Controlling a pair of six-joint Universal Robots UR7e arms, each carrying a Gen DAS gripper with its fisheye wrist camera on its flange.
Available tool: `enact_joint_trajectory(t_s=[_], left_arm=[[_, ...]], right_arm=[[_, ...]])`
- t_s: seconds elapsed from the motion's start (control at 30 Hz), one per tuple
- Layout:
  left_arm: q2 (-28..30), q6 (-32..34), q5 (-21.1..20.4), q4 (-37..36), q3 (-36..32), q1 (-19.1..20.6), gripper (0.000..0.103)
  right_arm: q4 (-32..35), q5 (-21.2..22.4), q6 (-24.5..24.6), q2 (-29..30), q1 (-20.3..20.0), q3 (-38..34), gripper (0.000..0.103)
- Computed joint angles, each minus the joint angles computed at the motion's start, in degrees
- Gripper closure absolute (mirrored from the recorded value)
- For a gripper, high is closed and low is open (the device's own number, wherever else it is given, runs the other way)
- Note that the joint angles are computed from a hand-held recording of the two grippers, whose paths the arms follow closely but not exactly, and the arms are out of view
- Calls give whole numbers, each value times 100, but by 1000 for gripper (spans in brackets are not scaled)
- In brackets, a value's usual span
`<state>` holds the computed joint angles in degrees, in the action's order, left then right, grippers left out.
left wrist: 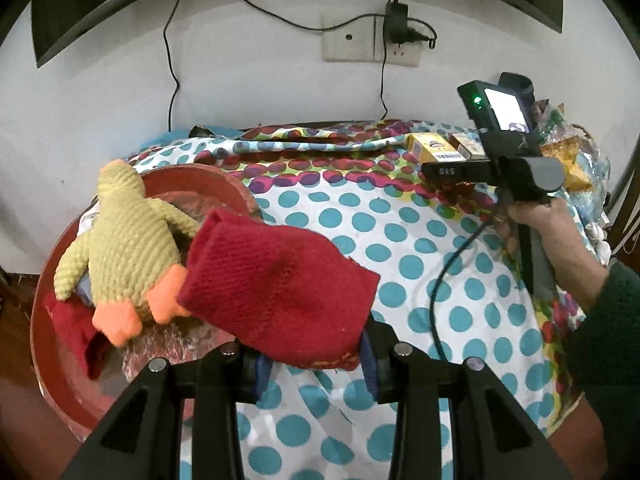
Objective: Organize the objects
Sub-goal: 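Carry the red sock over the red tray with the left gripper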
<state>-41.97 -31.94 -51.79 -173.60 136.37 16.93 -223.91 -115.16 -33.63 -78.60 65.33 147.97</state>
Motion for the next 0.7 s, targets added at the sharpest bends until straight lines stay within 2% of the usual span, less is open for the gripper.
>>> enact_joint_trajectory(t_s=[0.27, 0.67, 0.7], left_arm=[[-138, -364, -30, 147, 190, -359, 67], [-257, -574, 13, 316, 287, -567, 67], [-258, -606, 27, 337, 290, -579, 67]], right_arm=[[-32, -30, -5, 45, 19, -17, 49], [-43, -29, -10, 44, 16, -10, 49], [-161, -181, 137, 135, 77, -40, 49]])
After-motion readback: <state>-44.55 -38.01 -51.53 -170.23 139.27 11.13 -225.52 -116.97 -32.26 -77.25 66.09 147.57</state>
